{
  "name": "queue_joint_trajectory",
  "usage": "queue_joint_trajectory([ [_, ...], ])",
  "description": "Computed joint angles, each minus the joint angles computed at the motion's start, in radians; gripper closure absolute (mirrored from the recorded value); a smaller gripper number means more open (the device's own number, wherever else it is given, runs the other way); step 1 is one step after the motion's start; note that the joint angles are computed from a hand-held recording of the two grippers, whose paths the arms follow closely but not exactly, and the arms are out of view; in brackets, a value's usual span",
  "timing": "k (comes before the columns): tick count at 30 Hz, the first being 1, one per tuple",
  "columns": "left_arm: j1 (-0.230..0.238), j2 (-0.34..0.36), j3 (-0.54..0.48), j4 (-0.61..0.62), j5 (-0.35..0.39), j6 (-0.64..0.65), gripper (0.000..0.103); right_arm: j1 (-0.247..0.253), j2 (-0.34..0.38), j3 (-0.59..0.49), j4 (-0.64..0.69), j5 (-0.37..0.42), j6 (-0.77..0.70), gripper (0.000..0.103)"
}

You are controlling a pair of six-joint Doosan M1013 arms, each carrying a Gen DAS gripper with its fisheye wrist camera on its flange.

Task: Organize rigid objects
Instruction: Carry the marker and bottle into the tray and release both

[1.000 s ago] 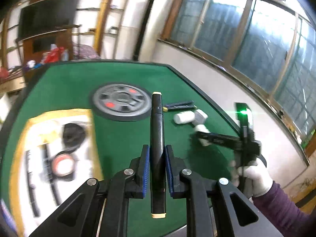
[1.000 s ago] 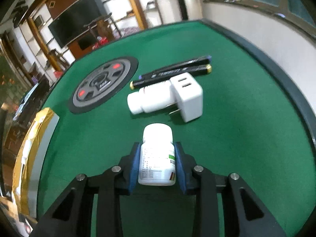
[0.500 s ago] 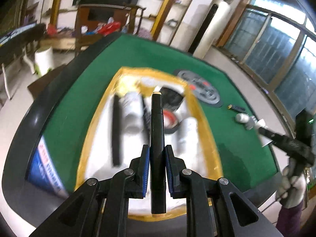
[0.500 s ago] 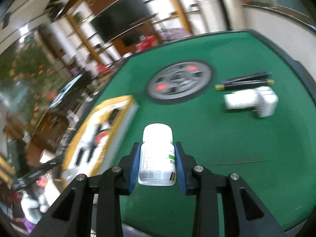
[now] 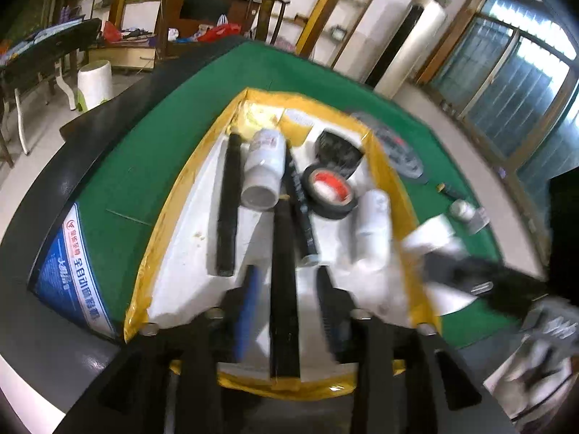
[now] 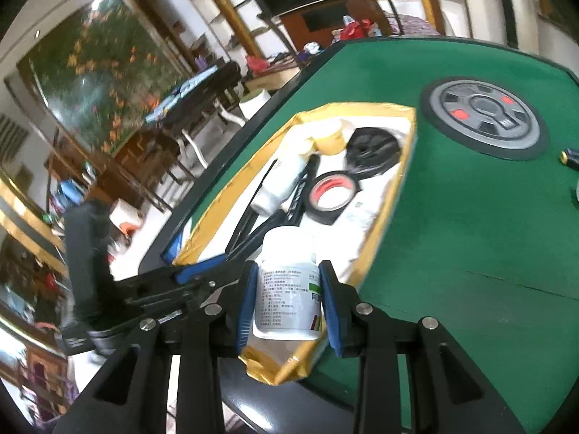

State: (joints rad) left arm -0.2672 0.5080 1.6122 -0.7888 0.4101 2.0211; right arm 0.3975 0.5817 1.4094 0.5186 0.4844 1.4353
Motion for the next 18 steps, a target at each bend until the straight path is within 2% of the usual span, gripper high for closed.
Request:
queue_joint_trajectory([
  [1,0.002,-0.010,0.013,-0.054,-0.015,0.042,0.048,0.003,0.006,-0.007,-0.020,0.004,0.009,0.070],
  [2,0.002,-0.019,0.025,-0.072,-0.035,0.048,0.035,0.009,0.010,-0.013,-0.046,0.006,0.024,0.070],
  [3,0.003,-0.025,0.033,-0.089,-0.050,0.055,0.030,0.015,0.016,-0.021,-0.074,0.009,0.039,0.070],
  [7,0.023,-0.044,0.061,-0.230,-0.067,0.131,0.030,0.026,0.028,-0.028,-0.133,0.006,0.060,0.070],
  [12,0.034,-0.050,0.073,-0.237,-0.066,0.096,0.028,0.040,0.029,-0.018,-0.238,-0.020,0.121,0.070],
  [14,0.033,-0.051,0.074,-0.238,-0.066,0.098,0.028,0.040,0.029,-0.013,-0.232,-0.026,0.118,0.068],
  [16,0.030,-0.050,0.074,-0.235,-0.065,0.093,0.028,0.037,0.027,-0.008,-0.191,-0.025,0.089,0.059],
  [18,0.027,-0.050,0.074,-0.234,-0.063,0.090,0.028,0.034,0.022,0.000,-0.160,-0.036,0.062,0.056],
])
